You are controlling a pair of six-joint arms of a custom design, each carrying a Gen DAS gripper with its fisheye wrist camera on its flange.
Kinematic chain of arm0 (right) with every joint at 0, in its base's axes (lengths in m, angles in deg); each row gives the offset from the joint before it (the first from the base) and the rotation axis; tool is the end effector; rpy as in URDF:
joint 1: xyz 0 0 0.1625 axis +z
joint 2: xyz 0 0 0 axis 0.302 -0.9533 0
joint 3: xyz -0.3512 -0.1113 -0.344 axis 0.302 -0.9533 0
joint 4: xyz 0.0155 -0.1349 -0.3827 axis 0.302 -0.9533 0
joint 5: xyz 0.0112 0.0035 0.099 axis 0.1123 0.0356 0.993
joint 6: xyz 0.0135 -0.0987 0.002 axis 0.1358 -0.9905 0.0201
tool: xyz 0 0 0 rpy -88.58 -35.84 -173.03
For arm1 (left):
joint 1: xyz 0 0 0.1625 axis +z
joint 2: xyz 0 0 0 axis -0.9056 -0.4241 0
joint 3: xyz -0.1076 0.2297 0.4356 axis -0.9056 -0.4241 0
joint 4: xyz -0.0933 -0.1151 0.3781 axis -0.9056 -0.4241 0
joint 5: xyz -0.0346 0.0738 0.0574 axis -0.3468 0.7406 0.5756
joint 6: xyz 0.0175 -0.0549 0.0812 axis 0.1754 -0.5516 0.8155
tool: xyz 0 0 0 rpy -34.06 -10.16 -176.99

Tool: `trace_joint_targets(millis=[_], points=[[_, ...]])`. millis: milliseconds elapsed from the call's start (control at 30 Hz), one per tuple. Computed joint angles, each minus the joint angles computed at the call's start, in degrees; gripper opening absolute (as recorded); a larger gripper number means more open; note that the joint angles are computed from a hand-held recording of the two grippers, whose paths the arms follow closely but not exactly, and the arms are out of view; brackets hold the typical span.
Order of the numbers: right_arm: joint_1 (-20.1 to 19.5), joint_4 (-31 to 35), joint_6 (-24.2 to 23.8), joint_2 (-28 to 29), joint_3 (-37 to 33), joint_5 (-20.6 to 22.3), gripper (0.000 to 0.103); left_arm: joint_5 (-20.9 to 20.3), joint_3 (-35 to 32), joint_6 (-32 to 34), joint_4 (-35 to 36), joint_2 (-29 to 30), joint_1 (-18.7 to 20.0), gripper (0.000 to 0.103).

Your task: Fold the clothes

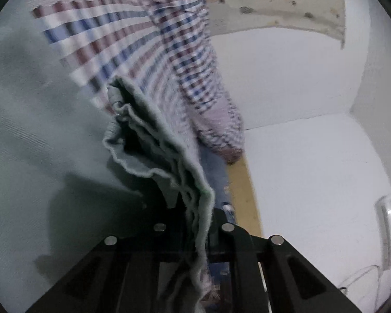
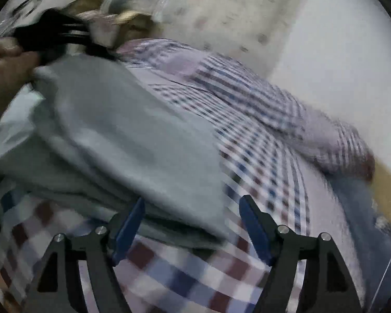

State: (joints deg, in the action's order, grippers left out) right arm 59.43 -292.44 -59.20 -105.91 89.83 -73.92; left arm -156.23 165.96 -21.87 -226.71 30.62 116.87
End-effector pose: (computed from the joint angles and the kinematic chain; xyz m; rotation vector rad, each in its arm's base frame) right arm 0.0278 -0.5209 0.2517 1.5667 -1.9350 0.7628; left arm -0.1899 -0.5131 0.0786 0.3990 -2.2395 1.3372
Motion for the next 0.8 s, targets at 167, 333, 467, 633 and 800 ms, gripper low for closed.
trace_joint_targets(millis=[167,333,467,633,800], points=[[-0.7,5.27,5.16,0.14,-3.01,-1.18,0.079,-3.35,-1.93,0.86,-1.78,-0.75,0.86,0.009],[1.49,6.54,7.91,2.96,-5.25,-2.74,0.079,-4.64,-0.62,-1.71,-6.72,-0.04,0.9,0.009],[3.28,5.55,12.58,5.13,-6.7,-4.09,0.078,-5.95,-0.94,-2.9,-7.79,0.03,1.08,0.009],[2.22,9.38,15.9,3.36,-9.98,-3.37,0.074,-4.43,-0.41,-3.38,-11.14,0.87,1.12,0.009],[1.71,10.84,11.51,2.98,-9.97,-8.43,0.074,0.74,1.7,-8.68,-5.24,0.08,1.28,0.01]])
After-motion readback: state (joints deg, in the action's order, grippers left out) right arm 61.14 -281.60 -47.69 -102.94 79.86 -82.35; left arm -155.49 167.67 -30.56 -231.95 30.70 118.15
